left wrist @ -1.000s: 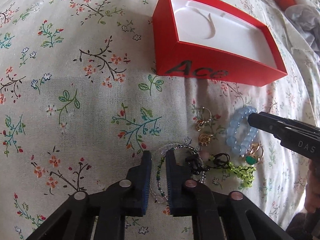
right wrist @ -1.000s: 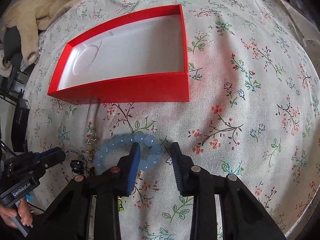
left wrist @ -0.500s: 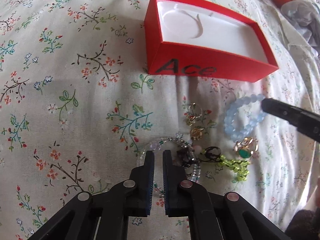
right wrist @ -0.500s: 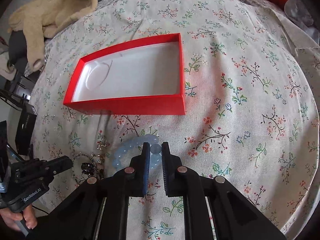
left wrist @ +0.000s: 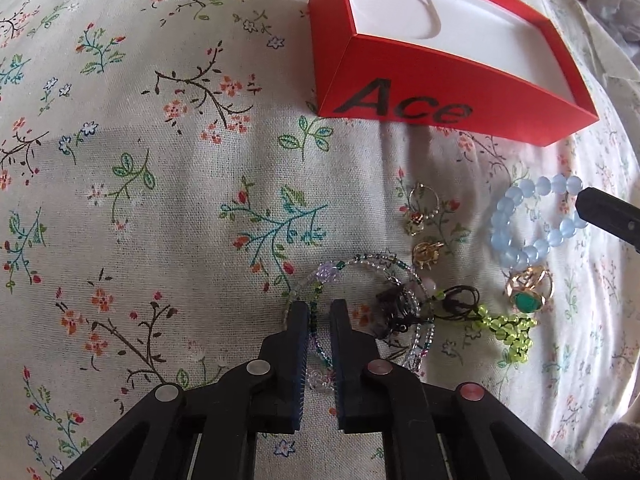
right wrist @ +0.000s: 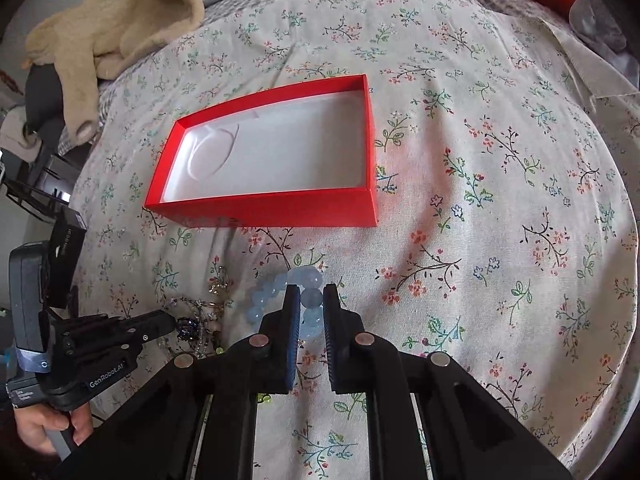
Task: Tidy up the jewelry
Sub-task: 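Grasp the light blue bead bracelet with the right tool while the left grasps the green-beaded wire bracelet, then carry both bracelets into the red Ace box and lower them onto the insert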
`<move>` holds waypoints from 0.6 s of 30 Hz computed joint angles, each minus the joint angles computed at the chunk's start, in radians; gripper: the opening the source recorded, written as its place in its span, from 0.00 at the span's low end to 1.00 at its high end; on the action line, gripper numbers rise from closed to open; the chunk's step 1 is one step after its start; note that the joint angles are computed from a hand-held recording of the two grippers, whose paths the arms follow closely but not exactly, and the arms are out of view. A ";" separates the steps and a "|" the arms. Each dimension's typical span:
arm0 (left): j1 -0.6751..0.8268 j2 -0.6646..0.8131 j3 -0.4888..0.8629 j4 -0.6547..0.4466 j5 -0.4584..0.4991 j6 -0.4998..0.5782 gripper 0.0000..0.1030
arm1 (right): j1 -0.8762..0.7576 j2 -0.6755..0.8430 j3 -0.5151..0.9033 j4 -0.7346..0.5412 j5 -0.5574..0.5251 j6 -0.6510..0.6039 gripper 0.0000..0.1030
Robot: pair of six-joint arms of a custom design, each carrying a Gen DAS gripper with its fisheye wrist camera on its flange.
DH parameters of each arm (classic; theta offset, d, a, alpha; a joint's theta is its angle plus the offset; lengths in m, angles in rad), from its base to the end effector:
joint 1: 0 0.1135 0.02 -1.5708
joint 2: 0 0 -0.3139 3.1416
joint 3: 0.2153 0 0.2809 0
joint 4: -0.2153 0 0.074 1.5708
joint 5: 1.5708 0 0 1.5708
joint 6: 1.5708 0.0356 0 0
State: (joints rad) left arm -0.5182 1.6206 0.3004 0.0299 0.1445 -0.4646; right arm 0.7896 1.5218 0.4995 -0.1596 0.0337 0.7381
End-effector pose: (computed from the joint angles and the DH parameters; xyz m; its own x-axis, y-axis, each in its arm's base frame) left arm 0.1643 -0.0996 0.0711 -0.9814 0.0492 -0.1855 0.0951 0.9641 -0.2477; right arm 0.1702 0.1699 0.1228 -0.9535 -0.0064 -0.3015 -0.0799 0.9694 0.2321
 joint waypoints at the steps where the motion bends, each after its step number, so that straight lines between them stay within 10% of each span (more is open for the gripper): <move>1: -0.006 0.002 0.005 -0.004 -0.003 -0.004 0.13 | -0.001 0.003 0.000 0.001 -0.002 -0.001 0.11; 18: -0.143 -0.197 0.018 -0.043 -0.081 -0.130 0.00 | 0.027 -0.162 -0.014 -0.045 0.013 0.014 0.11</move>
State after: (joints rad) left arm -0.6614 1.4233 0.3182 -0.0130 0.0635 -0.5945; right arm 0.8164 1.3595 0.4854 -0.2041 0.0467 0.7524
